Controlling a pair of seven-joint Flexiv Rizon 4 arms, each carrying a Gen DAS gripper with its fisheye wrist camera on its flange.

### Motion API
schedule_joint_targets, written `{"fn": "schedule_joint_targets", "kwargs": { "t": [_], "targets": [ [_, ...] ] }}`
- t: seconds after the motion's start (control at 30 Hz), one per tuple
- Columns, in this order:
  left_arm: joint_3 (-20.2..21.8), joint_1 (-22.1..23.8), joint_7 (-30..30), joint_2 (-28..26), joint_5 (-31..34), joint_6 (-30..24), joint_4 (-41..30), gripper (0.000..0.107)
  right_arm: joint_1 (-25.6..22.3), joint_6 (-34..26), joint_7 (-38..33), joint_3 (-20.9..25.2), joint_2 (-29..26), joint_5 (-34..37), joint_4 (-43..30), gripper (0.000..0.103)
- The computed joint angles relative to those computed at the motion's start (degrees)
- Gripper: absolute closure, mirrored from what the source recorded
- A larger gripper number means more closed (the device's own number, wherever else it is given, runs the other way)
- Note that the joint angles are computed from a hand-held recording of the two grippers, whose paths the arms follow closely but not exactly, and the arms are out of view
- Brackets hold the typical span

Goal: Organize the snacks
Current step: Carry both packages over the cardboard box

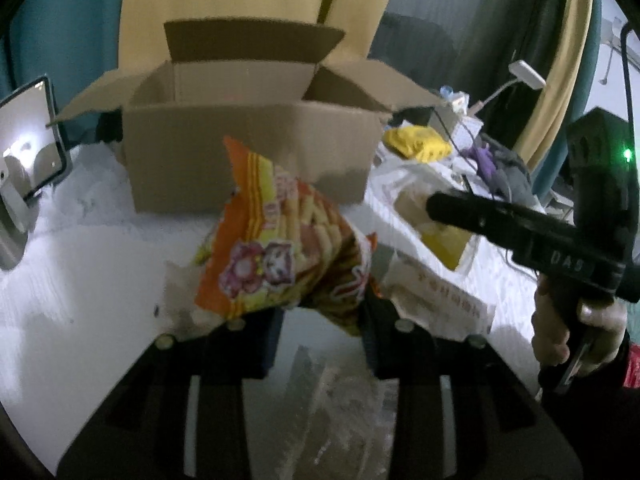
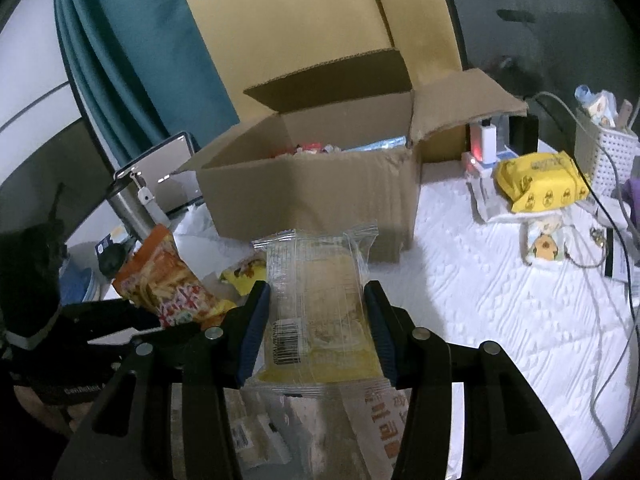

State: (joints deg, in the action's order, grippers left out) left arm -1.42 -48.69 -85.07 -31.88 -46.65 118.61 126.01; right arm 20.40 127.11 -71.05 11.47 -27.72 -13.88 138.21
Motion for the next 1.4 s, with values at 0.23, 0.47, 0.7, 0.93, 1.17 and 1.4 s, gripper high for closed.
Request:
{"fn": "schedule_joint_targets", "kwargs": {
  "t": [0.23, 0.47, 0.7, 0.93, 1.17, 1.4],
  "targets": [
    [-0.24, 5.07, -0.74, 0.21, 7.00, 0.54, -0.73, 0.072, 2.18, -2.02, -0.99, -1.05, 1.44, 2.22, -1.97, 0.052],
    [-1.11, 10.81, -1.91, 0.95, 13.81, 2.20, -1.45, 0.072, -0.51, -4.06, 1.86, 0.06, 1.85, -1.80, -5.76, 0.052],
    [-1.87, 16.63, -2.32, 0.90, 19.58, 1.90, -3.76, 0.072, -0.01, -8.01, 2.87, -0.47, 0.72, -1.68, -12.46, 0.052],
    [-5.91, 26.38, -6.25, -0.04, 27.92, -1.31, -6.98, 0.072, -0.63, -11.93, 6.09, -0.53, -2.20, -3.74, -19.57, 0.052],
    [-13.26, 37.79, -13.34, -1.49, 37.69, -6.45, -10.88, 0.072, 5.09, -17.67, 4.34, -6.19, -4.28, -0.87, -26.53, 0.052],
    [-17.77, 43.58, -14.67, -4.28, 41.47, -11.23, -16.16, 0.072, 2.86, -26.77, 4.35, -3.75, -9.43, -2.78, -36.68, 0.052]
  ]
}}
